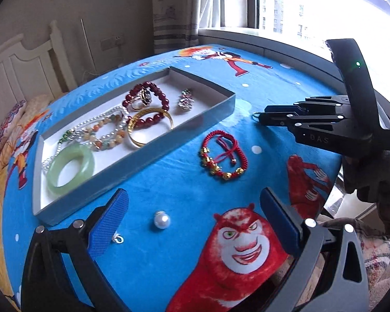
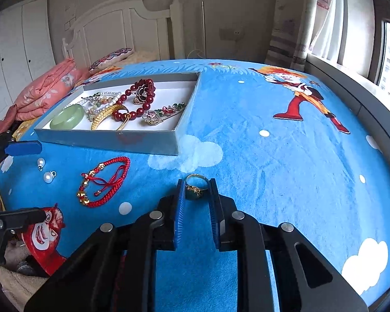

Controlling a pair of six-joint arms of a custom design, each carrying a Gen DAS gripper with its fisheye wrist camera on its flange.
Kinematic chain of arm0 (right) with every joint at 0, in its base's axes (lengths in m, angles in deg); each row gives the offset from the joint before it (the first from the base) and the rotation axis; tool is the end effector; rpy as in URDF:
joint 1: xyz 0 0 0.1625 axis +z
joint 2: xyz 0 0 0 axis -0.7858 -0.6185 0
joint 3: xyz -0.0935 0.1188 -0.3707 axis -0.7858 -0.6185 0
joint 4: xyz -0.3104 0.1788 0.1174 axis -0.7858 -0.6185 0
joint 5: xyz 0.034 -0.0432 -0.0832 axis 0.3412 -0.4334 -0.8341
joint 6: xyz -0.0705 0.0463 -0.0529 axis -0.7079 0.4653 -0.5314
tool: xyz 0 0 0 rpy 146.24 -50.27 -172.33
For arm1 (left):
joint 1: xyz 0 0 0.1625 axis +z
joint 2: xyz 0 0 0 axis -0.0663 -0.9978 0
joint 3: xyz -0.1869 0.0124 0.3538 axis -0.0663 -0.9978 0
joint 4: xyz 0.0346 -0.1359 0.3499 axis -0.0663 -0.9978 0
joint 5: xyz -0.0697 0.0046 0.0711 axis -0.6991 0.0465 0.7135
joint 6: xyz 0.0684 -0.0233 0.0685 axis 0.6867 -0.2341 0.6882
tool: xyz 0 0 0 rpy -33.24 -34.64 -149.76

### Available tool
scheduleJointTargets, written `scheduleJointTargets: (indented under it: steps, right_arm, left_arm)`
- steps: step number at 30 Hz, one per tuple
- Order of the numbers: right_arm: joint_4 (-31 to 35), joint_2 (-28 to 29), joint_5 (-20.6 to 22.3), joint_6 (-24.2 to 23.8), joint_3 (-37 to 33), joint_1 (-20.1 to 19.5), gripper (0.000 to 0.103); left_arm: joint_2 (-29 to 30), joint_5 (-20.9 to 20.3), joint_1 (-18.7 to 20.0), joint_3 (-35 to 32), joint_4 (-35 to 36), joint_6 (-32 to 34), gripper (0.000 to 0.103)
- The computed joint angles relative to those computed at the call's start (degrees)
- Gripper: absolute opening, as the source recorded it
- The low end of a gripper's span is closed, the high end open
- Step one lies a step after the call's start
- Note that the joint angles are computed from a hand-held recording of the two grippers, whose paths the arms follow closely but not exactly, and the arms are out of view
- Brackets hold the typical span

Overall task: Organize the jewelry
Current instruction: 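Grasp the red cord bracelet with the left gripper while the right holds the ring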

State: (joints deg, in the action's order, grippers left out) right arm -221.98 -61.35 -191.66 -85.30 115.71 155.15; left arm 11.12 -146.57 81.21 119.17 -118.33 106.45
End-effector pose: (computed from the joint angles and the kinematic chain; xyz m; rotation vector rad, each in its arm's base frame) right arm 0.2748 -0.7777 -0.0784 0.6783 -2.3438 0.8880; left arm 0.0190 -0.7020 0.2589 1.0801 2.3102 -0.5989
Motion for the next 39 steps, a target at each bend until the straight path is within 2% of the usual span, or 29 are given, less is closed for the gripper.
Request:
scheduleJointTargets:
  steps: [3,8,9,12,14,16,19,25,27,29,31,34,39]
  right_arm:
    - [-0.54,-0.33,0.82,0.15,0.68,-0.22,0.018]
    - [-1.16,-0.73,1.65,0.5,1.55,-0.4,0.018]
    - [-1.12,-0.83,1.87,0.71,1.67,-0.46,0.018]
    - [-1.36,-1.13,2.2,1.04,2.26,-0.52,0.018]
    - [-1.37,-1.32,2.53,1.34,2.57,-0.59,0.018]
    - [-1.43,-1.55,2.93,1.65,2.92,-0.72,0.018]
    - [-1.52,-1.8,3.32,1.8,3.31,-0.86,0.018]
    - [-1.59,-2.37,3.98,2.39,4.21,-1.03,0.018]
    - [-1.6,-2.44,4.06,2.44,4.31,-1.06,0.018]
    - [-1.6,-2.44,4.06,2.46,4.32,-1.06,0.018]
    - [-1.56,-2.45,4.08,2.53,4.32,-1.06,0.018]
    - [-1.53,-2.51,4.11,2.73,4.44,-1.09,0.018]
    - [-1.6,-2.52,3.97,2.57,4.47,-1.11,0.019]
  left_arm:
    - [1.42,-1.21,0.0,-3.62,5.7,-4.21,0.1]
    - [2.75,-1.89,-1.24,-5.54,7.1,-4.49,0.099]
    - [2.91,-2.73,-1.42,-5.82,7.4,-4.43,0.096]
    - [3.81,-5.41,-1.63,-8.72,12.67,-5.35,0.077]
    - [4.69,-6.32,-1.64,-10.24,14.54,-5.59,0.07]
    - [5.59,-6.75,-1.53,-11.58,16.1,-5.74,0.059]
    - [6.6,-7.69,-1.21,-13.09,18.14,-5.9,0.051]
    - [8.58,-2.56,-1.85,-12.75,13.95,-3.57,0.05]
    - [9.22,-1.22,-1.97,-12.96,13.83,-2.7,0.047]
    - [9.35,0.33,-2.36,-11.28,10.14,0.09,0.045]
    - [9.11,-0.34,-2.37,-11.04,10.54,0.68,0.032]
    - [8.65,-0.46,-2.36,-9.79,9.05,2.06,0.02]
    - [7.93,-0.61,-2.03,-8.64,7.42,1.91,0.005]
